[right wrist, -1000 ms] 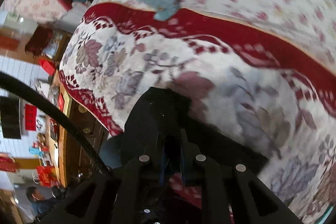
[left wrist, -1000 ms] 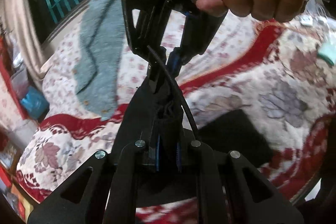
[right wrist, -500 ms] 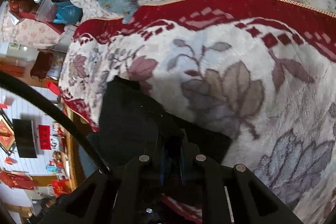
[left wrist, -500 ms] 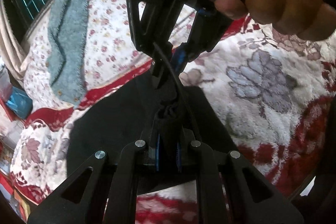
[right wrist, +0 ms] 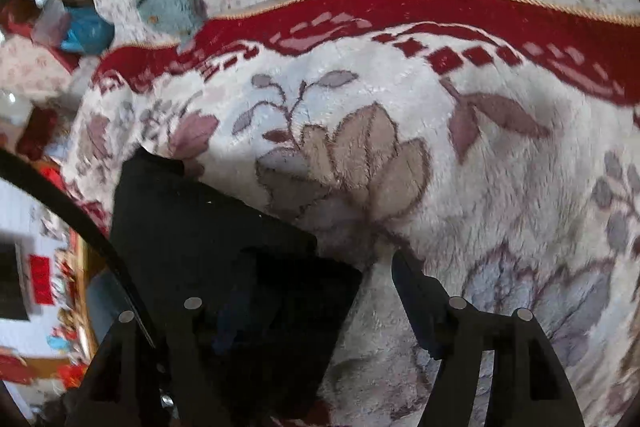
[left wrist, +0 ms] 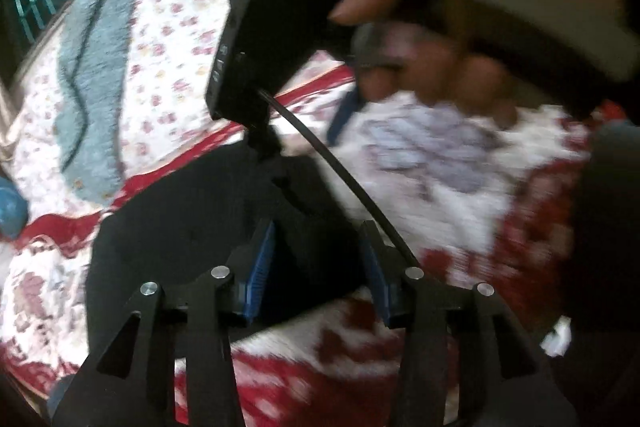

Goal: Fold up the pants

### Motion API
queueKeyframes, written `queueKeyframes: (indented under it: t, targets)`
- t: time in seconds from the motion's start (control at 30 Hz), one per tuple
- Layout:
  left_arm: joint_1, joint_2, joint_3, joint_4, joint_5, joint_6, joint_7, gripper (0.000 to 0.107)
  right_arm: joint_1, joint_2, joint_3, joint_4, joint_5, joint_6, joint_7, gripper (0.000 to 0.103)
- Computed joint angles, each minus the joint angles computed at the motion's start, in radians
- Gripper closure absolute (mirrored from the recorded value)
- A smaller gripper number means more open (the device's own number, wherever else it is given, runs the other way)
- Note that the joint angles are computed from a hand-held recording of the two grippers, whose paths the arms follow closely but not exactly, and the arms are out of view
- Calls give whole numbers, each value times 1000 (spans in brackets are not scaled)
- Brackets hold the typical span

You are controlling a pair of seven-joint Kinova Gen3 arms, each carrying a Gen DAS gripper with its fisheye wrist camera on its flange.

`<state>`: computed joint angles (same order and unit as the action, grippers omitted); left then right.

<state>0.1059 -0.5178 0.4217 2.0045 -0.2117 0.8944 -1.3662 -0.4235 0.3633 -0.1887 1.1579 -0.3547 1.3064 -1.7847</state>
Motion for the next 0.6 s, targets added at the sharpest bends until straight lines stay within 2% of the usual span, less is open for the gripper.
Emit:
queueKeyframes:
  t: [0.07,0.13,0.2,0.3,0.4,0.5,0.6]
  targets:
    - [83,-62,-93,5,81,-3,-71,65,16,-52,-23,43,31,-54,-12,40]
    - [105,-131,-185,9,163,-4,-152,65,60,-108,-86,89,53,-123,-13,42]
    - [56,-188,-278,-7,222,16,-210,65,48,-185,-77,144,43,-204,23,42]
    - [-54,-193,-417,-53,283,44,-275,65,-48,-287,-10,215,32,-326,120,42]
    - [-115,-89,-551,-144,297,90,-295,65,-81,-320,-72,266,98,-432,167,42]
    - [-80,50,-690,-215,328,130,-283,65,-179,-282,-60,262,220,-448,113,43]
    - [-13,184,-812,-240,408,188,-289,65,-181,-249,-86,290,249,-454,103,45]
